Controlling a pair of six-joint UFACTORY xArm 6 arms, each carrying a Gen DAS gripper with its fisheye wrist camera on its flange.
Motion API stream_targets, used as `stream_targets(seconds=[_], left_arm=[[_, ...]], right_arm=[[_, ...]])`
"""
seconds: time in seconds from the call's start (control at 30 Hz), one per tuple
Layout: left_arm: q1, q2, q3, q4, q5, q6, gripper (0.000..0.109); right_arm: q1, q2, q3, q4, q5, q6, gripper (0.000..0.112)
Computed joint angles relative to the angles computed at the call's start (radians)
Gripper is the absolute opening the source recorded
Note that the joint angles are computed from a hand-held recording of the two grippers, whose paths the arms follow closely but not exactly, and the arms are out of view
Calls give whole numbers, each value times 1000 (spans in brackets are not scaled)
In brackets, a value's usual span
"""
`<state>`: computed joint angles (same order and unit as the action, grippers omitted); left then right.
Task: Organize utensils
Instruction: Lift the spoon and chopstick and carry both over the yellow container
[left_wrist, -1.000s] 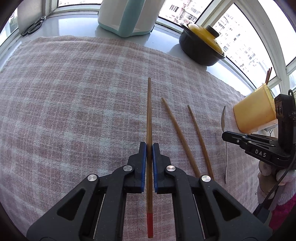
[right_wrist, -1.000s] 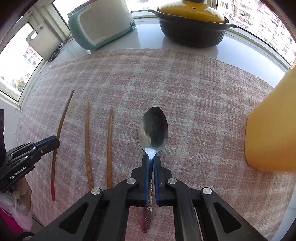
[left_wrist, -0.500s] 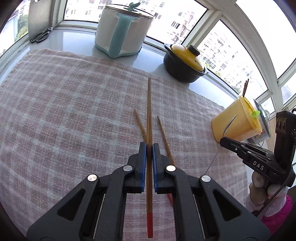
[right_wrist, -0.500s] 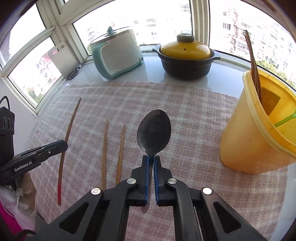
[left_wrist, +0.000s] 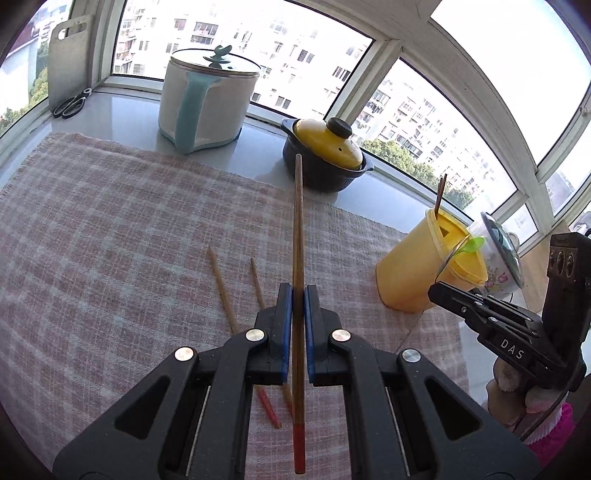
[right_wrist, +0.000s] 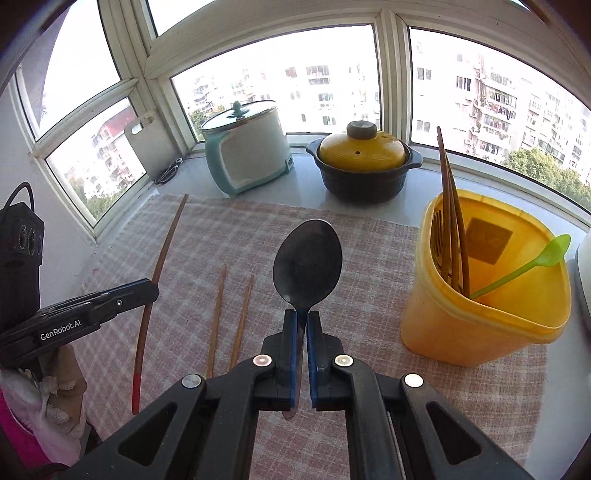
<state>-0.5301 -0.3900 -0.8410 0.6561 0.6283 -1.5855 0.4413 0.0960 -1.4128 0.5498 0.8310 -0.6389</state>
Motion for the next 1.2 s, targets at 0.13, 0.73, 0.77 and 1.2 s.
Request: stream_targets(seconds=[0.13, 0.73, 0.77, 1.2], left_arm=[[-10, 45, -69, 50, 4, -37, 4], [-5, 391, -491, 157, -49, -76, 4], [-4, 414, -519, 159, -51, -72, 4], [3, 664, -858, 135, -14, 16, 4]], right_arm=[[-34, -6, -30, 43, 37, -38, 2], [-237, 83, -294, 183, 241, -134, 2], [-247, 97, -319, 188, 255, -132, 2], [-328, 235, -546, 230, 318, -127, 2]])
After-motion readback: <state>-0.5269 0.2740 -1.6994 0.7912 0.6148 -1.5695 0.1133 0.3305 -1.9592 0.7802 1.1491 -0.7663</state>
